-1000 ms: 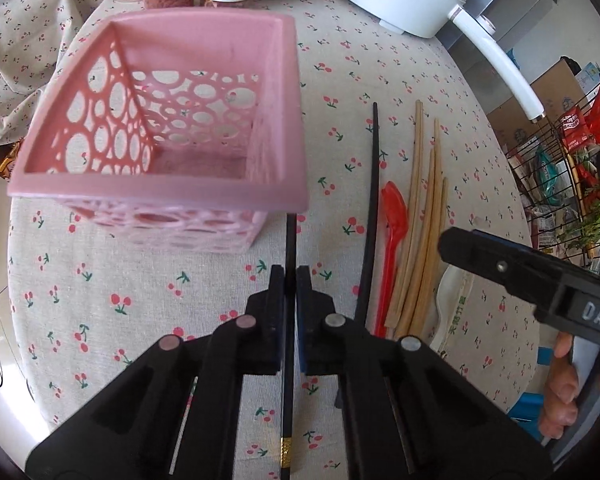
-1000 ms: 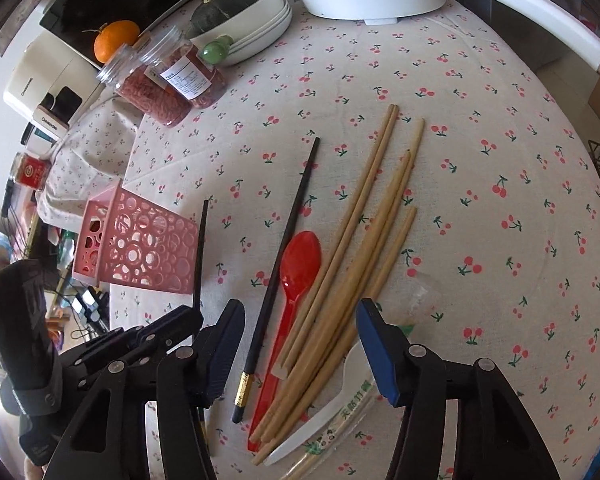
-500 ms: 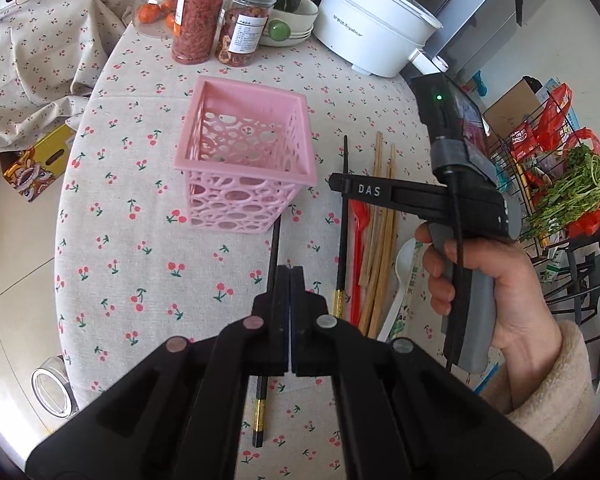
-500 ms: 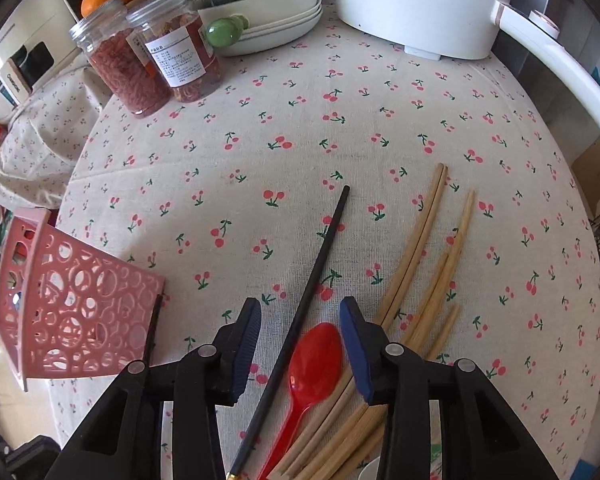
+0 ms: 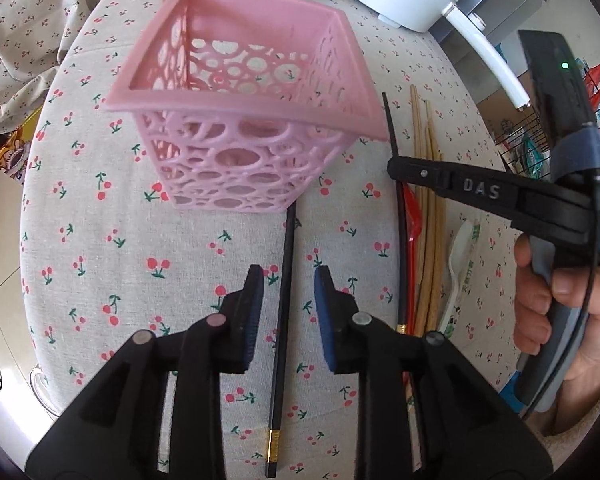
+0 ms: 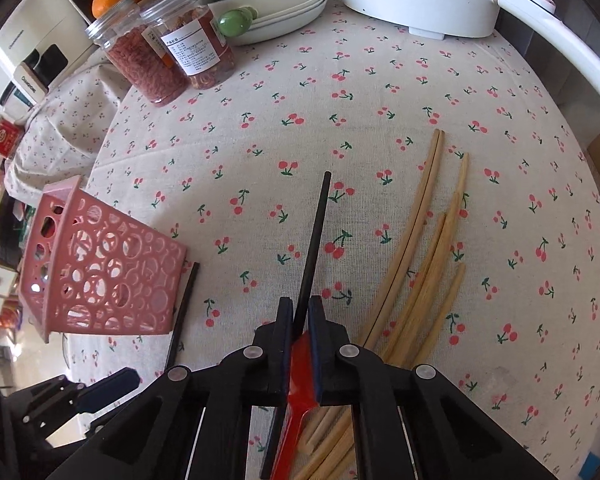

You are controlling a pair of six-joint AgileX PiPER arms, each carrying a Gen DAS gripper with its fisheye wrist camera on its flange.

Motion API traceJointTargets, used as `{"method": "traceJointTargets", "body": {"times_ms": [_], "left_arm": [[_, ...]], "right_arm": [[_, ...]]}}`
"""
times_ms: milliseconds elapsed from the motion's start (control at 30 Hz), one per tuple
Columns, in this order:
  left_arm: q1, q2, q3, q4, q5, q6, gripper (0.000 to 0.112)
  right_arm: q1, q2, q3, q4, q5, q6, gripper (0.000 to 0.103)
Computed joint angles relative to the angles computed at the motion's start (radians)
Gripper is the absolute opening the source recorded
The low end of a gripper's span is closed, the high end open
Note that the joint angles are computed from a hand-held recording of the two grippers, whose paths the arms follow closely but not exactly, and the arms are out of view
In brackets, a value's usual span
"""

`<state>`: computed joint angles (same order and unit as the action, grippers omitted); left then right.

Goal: Organize utensils
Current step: 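Lift both black chopsticks, lower them into the pink basket and open both tools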

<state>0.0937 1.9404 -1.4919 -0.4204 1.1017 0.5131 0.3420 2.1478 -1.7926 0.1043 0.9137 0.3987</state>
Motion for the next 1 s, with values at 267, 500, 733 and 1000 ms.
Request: {"method": "traceJointTargets", "body": {"times_ms": [267,500,733,1000], "left_arm": [[-0.122,-0.031,0.053,0.192,-0.088,-0.098,0.007],[-0.111,-0.174,0.195,0.130,-0.132,-0.018,0.006],[-0.004,-0.380,0.298,-0.047,-0.086,0.177,0.006],[0.103,-0.412,0.182,-0.251,-0.056,0.281,0.006]], "right_arm": [[-0.013,-0.214,0.231,0.059,-0.127,-0.076,0.007],[-0.002,-0.400,0.411,0.095,-0.236,-0.128,0.007],[0.040,-0.557,0.517,0.051,-0.307,-0.110,0.006],[0.152,-0.662,0.522,-0.182,-0.354,0.044,0.006]]}}
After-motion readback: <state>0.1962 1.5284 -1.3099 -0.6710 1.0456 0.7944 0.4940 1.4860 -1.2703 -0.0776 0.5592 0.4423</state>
